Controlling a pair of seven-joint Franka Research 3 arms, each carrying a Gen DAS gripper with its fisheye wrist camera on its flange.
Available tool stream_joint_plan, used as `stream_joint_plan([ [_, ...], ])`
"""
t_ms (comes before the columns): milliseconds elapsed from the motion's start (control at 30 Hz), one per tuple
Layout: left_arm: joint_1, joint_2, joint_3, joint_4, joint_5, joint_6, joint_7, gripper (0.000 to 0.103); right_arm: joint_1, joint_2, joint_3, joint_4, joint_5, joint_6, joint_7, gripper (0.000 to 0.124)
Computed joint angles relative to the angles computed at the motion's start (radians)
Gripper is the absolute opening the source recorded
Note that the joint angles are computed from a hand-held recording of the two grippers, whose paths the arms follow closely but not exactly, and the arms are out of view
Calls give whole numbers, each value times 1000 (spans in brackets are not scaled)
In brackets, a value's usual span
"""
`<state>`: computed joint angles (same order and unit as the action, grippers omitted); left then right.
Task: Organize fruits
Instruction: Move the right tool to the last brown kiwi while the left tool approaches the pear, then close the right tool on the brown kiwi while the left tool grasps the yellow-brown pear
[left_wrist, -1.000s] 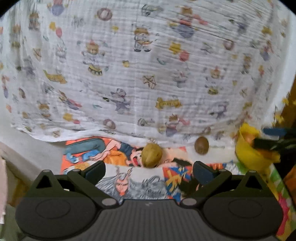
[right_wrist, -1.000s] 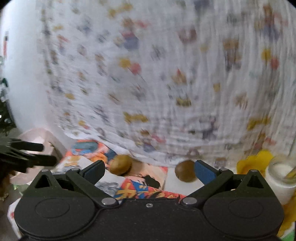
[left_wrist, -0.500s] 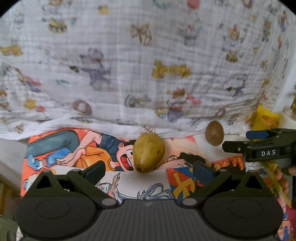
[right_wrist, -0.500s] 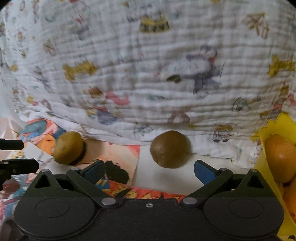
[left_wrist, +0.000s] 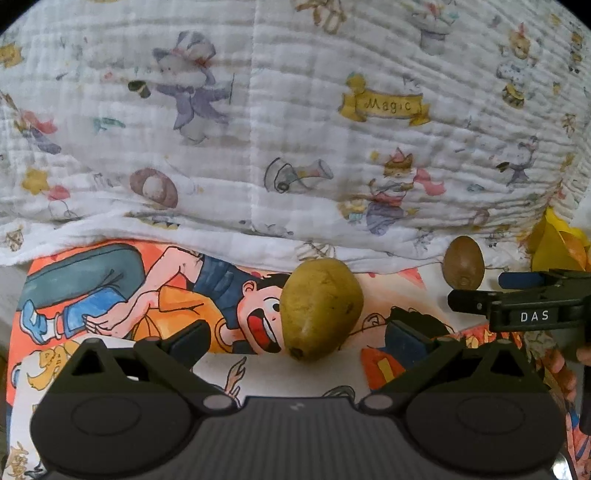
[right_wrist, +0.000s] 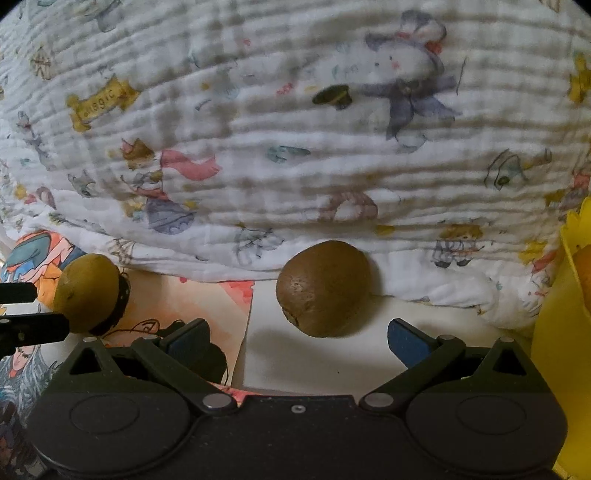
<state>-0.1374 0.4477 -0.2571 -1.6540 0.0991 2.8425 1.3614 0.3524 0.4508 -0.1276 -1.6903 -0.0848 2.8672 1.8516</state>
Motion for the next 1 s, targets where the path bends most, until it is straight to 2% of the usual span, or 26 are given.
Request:
stream_joint_plan([
  [200,-11,29,4,21,17,26,4,102,15,28,-23,11,-1,28,41,96],
  [333,-11,42,1,28,26,42,5,99,28,39,-44,7,4,57,81,88],
  [567,-2,74,-15,50,10,54,3,87,54,61,-87,3,12,109,148,78],
  [767,-1,88,-17,60,6,62,-7,76,111,79,-165,-11,-4,159,212,67],
  [867,-12,90,-6,60,17,74,-23,70,111,70,-159,-36,12,190,203,58],
  [1000,18,90,-43,52,-8,83,-10,60,142,70,-190,-52,22,210,207,58],
])
